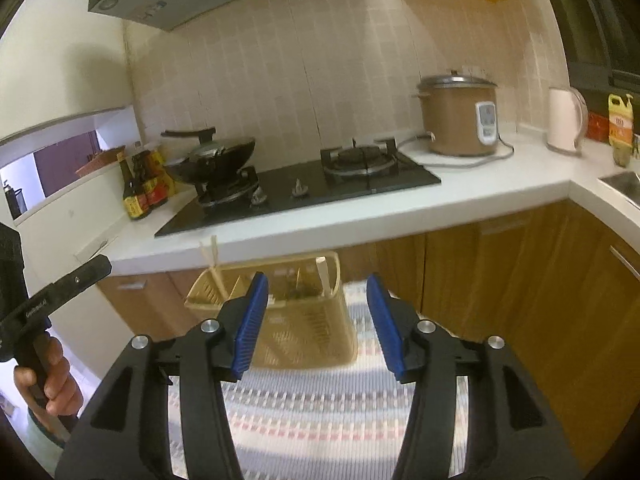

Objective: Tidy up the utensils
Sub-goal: 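Grasp a wooden chopstick with the left tool while the right tool grasps a black spoon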

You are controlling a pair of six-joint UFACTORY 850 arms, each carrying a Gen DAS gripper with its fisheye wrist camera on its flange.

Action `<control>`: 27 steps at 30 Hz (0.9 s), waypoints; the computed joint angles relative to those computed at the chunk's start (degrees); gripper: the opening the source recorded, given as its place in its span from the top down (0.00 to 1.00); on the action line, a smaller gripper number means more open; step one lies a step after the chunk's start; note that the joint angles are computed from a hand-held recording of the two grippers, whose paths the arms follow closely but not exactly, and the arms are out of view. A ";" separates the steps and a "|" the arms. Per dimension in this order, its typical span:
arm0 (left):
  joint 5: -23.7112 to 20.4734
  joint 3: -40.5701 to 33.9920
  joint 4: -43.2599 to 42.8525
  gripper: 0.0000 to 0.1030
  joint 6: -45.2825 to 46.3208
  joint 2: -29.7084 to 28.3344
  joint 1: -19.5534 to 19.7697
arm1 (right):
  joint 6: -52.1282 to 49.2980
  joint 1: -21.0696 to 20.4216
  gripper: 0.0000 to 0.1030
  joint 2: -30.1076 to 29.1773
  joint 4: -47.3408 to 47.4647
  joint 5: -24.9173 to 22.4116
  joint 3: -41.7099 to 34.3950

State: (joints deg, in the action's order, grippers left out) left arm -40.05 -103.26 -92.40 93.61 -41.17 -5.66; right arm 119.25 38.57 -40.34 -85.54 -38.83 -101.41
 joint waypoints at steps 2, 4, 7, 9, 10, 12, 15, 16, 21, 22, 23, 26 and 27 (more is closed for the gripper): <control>0.20 2.18 3.50 0.63 -1.73 1.87 0.23 | -3.72 0.99 0.53 0.73 5.22 -0.74 0.10; 0.17 4.14 7.08 0.63 -3.53 3.41 0.38 | -6.24 1.72 0.48 1.39 8.88 -0.51 0.54; -0.45 6.28 12.97 0.62 -7.46 4.79 0.55 | -11.21 3.19 0.37 1.24 15.37 -1.82 0.17; -1.36 6.33 17.17 0.61 -11.16 4.48 0.58 | -16.82 4.32 0.36 -0.23 21.40 -4.91 -1.79; -1.98 6.26 19.37 0.61 -13.04 4.12 0.60 | -18.96 4.63 0.35 -0.93 23.81 -5.81 -2.65; -2.39 5.84 22.49 0.61 -16.15 3.28 0.51 | -21.12 5.04 0.35 -1.70 27.83 -5.81 -3.12; -4.59 3.70 28.78 0.61 -22.80 0.89 0.44 | -23.21 5.41 0.34 -2.46 32.47 -5.77 -3.29; -6.14 2.26 31.80 0.61 -26.01 -0.48 0.39 | -23.83 5.45 0.32 -2.76 33.82 -5.87 -3.43; -11.73 -3.27 42.39 0.61 -38.32 -6.80 -0.34 | -25.69 4.48 0.24 -2.74 42.95 -0.83 -0.35; -11.85 -3.96 43.54 0.61 -39.70 -7.89 -0.58 | -25.21 4.19 0.20 -2.27 44.38 1.05 1.08; -10.88 -4.21 45.24 0.61 -41.02 -8.58 -1.00 | -24.96 3.78 0.20 -1.89 46.45 3.47 2.63; -6.29 -3.16 49.44 0.61 -43.38 -9.05 -2.51 | -25.82 2.68 0.20 -0.91 53.52 11.03 7.51; -5.96 -3.43 50.55 0.61 -43.94 -9.34 -2.81 | -26.87 2.51 0.20 -0.90 56.32 12.35 8.67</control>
State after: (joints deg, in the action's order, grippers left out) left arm -46.01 -106.69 -41.86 49.67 -50.51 -8.47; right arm 92.37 41.08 -41.25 -29.22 -26.49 -92.74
